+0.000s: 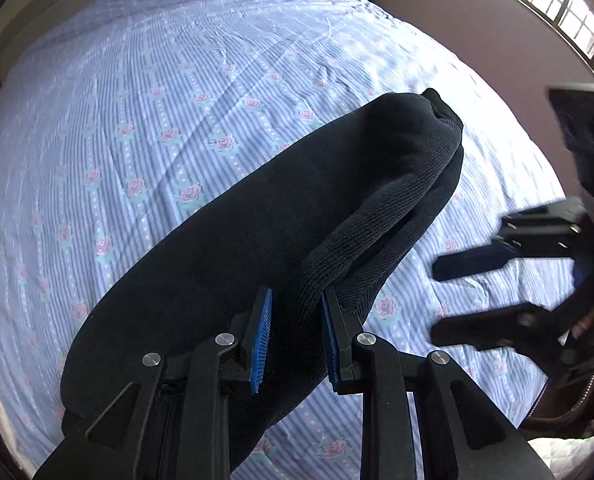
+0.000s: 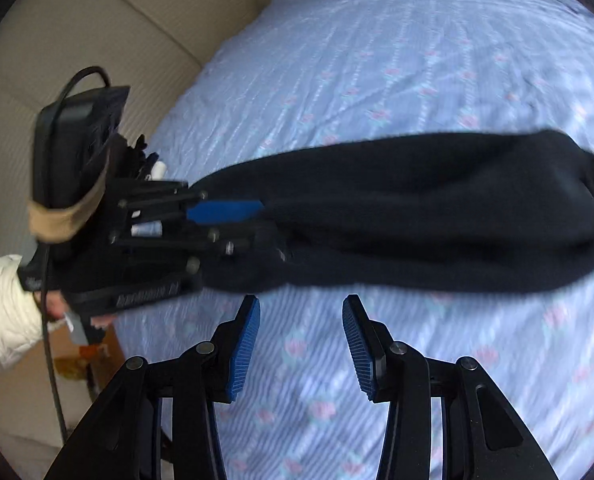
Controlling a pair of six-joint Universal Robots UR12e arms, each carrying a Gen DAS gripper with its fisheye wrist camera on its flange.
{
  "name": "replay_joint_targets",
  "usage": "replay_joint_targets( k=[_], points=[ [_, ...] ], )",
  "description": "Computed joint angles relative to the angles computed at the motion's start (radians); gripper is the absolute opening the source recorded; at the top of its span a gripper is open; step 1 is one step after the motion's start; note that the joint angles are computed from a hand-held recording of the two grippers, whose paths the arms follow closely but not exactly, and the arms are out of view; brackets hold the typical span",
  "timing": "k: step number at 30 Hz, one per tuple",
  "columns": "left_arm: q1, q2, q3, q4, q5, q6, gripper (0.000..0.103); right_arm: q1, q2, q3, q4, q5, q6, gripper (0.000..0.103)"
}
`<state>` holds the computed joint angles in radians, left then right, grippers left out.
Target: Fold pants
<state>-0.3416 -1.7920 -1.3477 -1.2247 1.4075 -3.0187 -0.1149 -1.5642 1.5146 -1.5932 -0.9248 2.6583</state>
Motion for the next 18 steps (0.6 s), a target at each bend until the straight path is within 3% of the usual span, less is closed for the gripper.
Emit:
replay_joint_targets(
  k=[8,12,14,16,18],
  points=[
    [0.025,0.0,0.005,-0.034,-0.073,-0.006,0.026,0.071,0.095,-0.106,0.094,-0.056,-0.218,0.045],
    [0.032,0.0,0.005,-0.043,-0.065,-0.016,0.025,0.096,0.146,-0.155,0.155,-0.054,-0.26,0.045],
    [0.046,-0.002,0.008,-0.068,-0.097,-0.037,0.025,0.101,0.161,-0.168,0.191,-0.047,-0.268,0.045],
    [0.054,0.002,0.013,-0.082,-0.11,-0.047,0.031,0.099,0.175,-0.176,0.228,-0.034,-0.261,0.045],
    [0.045,0.015,0.005,-0.05,-0.035,-0.048,0.033,0.1,0.188,-0.188,0.273,-0.042,-0.247,0.045]
  ],
)
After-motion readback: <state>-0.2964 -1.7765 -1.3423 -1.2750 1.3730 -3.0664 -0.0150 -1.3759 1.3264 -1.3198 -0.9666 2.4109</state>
